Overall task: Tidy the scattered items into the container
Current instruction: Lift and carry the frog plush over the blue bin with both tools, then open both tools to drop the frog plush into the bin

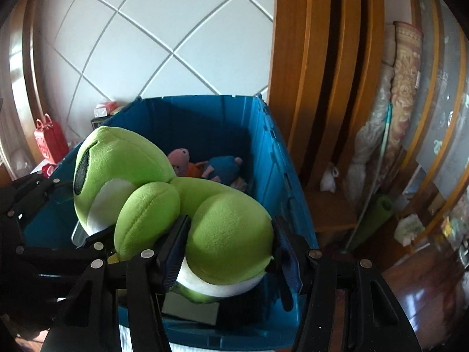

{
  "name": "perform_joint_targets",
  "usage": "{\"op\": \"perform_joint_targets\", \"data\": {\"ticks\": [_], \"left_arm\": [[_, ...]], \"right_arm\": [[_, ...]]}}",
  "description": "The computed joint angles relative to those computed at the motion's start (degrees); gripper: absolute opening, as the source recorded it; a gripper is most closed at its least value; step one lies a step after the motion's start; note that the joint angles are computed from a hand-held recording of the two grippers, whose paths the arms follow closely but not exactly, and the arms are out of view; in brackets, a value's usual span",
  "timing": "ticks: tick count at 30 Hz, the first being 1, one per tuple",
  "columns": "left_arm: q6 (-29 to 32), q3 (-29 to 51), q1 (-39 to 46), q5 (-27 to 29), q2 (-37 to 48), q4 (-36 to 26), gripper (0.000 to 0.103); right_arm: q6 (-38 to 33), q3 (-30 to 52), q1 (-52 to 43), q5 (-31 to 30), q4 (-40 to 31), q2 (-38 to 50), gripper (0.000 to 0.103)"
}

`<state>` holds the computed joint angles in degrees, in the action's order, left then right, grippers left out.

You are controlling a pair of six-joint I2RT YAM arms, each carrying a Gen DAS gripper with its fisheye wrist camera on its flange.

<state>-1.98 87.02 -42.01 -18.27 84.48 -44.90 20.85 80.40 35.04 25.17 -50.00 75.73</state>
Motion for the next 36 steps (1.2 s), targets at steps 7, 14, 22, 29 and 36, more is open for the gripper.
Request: {"op": "perform_joint_targets", "data": {"ticks": [7,14,22,29,36], "left_arm": [[-1.3,7.1,1.0,3.5,8.1,-5.9,0.062],[0.0,8.7,0.7,2.1,9.6,-8.1,0.068],[-1.8,4.9,1.6,3.8,7.0,-6.1,0.075],[-3.3,0.5,1.8,5.1,1.9,-3.6,0.075],[-6.3,-5.1,3.1,5.3,-5.7,-2.0,0.075]], "right_arm": [[-1.5,-3.1,-6.2,-7.2,0.5,0.0,0.051],[-1.3,0.7,-5.3,-6.3,-2.2,5.0,0.051],[-1.7,2.8,-5.1,-5.3,-3.7,8.0,0.051],[-0.1,0.1,-3.6,-2.9,-3.1,4.1,0.062],[4.4,-6.8,0.0,-1.7,-0.1,-6.4,0.086]]}}
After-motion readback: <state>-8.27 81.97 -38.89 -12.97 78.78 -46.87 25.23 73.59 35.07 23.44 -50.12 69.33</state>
